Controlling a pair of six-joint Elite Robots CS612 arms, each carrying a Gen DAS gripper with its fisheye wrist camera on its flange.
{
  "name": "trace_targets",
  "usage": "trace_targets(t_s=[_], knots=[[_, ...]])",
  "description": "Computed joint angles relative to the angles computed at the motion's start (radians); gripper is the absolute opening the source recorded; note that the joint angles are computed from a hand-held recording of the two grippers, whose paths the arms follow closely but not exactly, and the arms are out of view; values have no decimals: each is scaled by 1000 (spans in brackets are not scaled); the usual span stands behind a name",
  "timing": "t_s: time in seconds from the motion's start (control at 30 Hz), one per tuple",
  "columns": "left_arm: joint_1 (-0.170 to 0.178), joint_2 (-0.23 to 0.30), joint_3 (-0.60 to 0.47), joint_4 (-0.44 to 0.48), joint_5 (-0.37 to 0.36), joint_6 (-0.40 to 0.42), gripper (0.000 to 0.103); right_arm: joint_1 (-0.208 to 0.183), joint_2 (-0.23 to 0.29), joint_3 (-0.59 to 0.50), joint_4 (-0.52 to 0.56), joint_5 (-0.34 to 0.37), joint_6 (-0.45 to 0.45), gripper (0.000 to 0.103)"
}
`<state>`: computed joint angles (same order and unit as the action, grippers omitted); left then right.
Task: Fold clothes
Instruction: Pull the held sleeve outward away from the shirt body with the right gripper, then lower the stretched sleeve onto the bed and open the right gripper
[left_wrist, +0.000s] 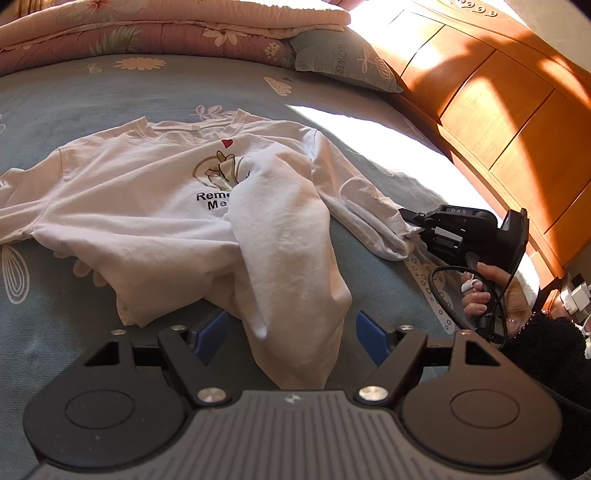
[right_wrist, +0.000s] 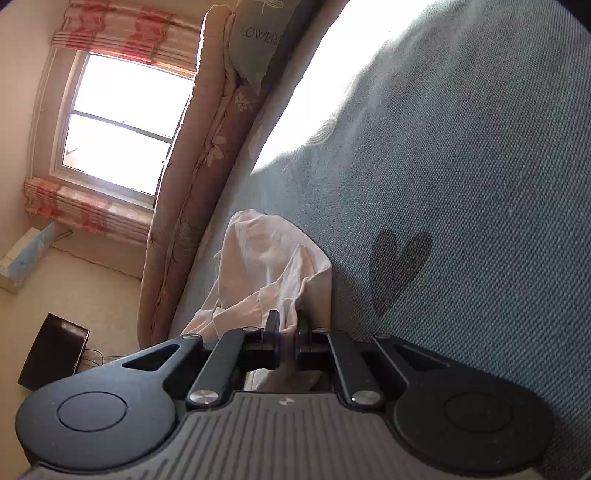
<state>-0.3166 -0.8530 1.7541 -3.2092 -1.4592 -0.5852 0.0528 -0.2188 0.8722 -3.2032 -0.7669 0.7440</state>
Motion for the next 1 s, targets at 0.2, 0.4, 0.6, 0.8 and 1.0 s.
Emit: trace_targets(t_s=[0.2,0.4,0.6,0.8,1.0], knots=[[2,4,-9,-1,2,6,77,-32,-112,123,-45,-176,-173,9],[0,13,-23,4,-17,21,77,-64,-196,208,-6,-374,-364,9],[-1,12,-28,11,-11,29,77,-74,-239,267,-42,-481,-439,9],[-2,14,-34,16,-7,33,77,-74,-267,284,-162,-470,-469,8],[-3,16,-37,15,-24,46,77,-71,-298,318,-287,-419,-506,9]])
